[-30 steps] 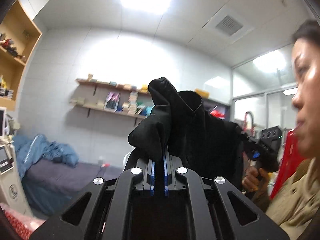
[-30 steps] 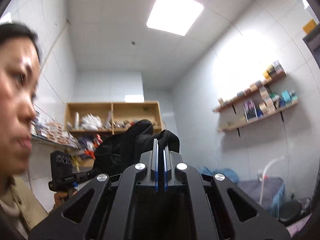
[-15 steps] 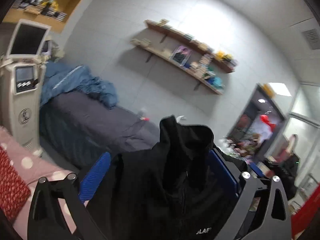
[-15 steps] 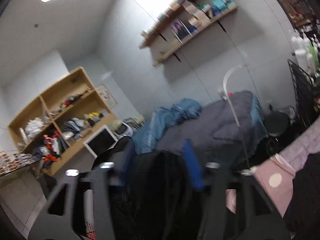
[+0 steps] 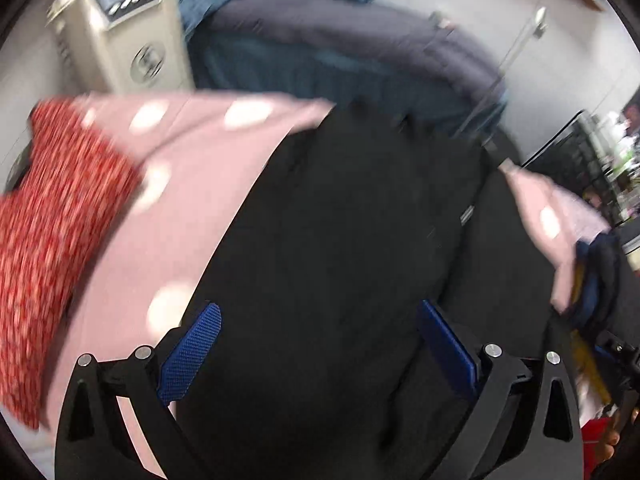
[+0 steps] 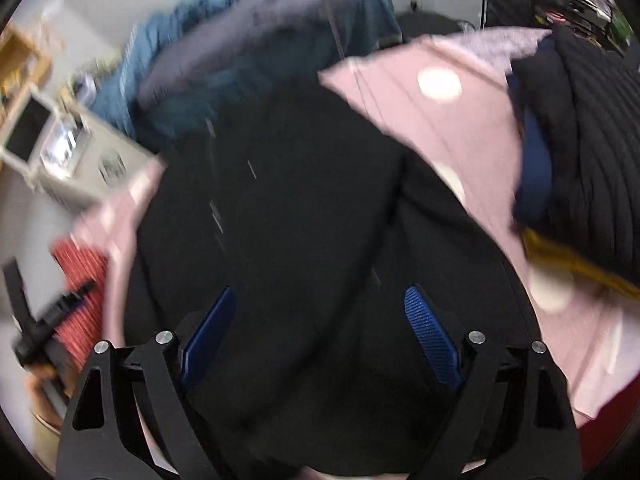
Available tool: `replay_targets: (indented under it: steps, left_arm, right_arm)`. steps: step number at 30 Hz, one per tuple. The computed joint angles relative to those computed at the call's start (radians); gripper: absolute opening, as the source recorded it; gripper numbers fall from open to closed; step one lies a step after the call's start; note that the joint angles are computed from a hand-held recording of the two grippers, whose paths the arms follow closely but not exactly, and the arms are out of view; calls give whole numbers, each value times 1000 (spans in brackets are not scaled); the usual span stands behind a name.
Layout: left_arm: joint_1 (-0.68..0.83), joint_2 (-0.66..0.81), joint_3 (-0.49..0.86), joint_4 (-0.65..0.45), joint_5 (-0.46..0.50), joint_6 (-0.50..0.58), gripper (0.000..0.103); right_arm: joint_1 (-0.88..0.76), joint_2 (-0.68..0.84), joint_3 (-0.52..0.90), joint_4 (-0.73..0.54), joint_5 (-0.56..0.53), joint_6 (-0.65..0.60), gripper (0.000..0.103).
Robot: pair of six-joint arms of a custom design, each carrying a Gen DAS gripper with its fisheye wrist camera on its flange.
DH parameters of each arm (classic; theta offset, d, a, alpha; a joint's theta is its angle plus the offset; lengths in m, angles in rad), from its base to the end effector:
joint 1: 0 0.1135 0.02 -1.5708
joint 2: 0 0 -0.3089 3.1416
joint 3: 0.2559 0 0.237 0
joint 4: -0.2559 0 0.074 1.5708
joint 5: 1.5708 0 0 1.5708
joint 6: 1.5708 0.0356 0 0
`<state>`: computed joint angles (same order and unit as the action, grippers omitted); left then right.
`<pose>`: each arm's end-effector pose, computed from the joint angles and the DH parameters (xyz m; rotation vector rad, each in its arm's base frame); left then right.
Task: Fold large clothes
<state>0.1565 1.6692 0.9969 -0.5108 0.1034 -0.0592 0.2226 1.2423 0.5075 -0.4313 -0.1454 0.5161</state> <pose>0.3053 0.0444 0.2238 -0.2680 2.7343 -0.1158 0.1683 0.0434 0.1963 0.3667 2.7655 0.3960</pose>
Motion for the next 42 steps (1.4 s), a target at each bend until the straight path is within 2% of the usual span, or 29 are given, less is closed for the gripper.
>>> replay_targets:
  steps: [4, 6, 8, 13, 16, 18, 21, 23, 26, 28, 32, 36, 40, 42]
  left_arm:
    - [106, -37, -147, 21, 4, 28, 96]
    - [131, -59, -201, 20, 31, 17, 96]
    - [117, -89, -241, -3, 49, -9, 96]
    - [-61, -151, -321, -22, 36, -143, 96]
    - [-251, -140, -352, -47, -90, -179, 97]
    - [-347, -99, -395, -17, -145, -182, 97]
    - [-378, -36, -451, 52, -176, -171, 96]
    - [-339, -2, -472, 86, -182, -146, 88]
    - [-257, -21, -480, 99, -147, -93, 57]
    - [-219, -35, -462, 74, -154, -62, 13]
    - [-111, -95, -393, 22, -232, 27, 6]
    - [101, -139, -241, -41, -264, 154, 4]
    - [311, -110, 7, -38, -332, 290, 4]
    - [404, -40, 178, -55, -349, 312, 4]
  right_arm:
    - [73, -56, -65, -62, 62, -12, 86]
    - [69, -59, -79, -61, 34, -31, 86]
    - [122, -35, -132, 17, 5, -1, 86]
    - [335, 70, -120, 136, 24, 55, 86]
    - [438, 70, -85, 125, 61, 41, 86]
    - [462, 74, -80, 122, 70, 16, 86]
    - [443, 75, -90, 123, 54, -16, 86]
    - [412, 77, -111, 135, 36, -36, 86]
    - [375, 96, -132, 155, 18, -70, 86]
    - [362, 103, -137, 163, 14, -89, 86]
    - [363, 113, -140, 184, 30, -129, 86]
    - [411, 127, -126, 190, 74, -155, 86]
    - [450, 155, -112, 192, 85, -159, 86]
    - [452, 166, -105, 191, 84, -167, 86]
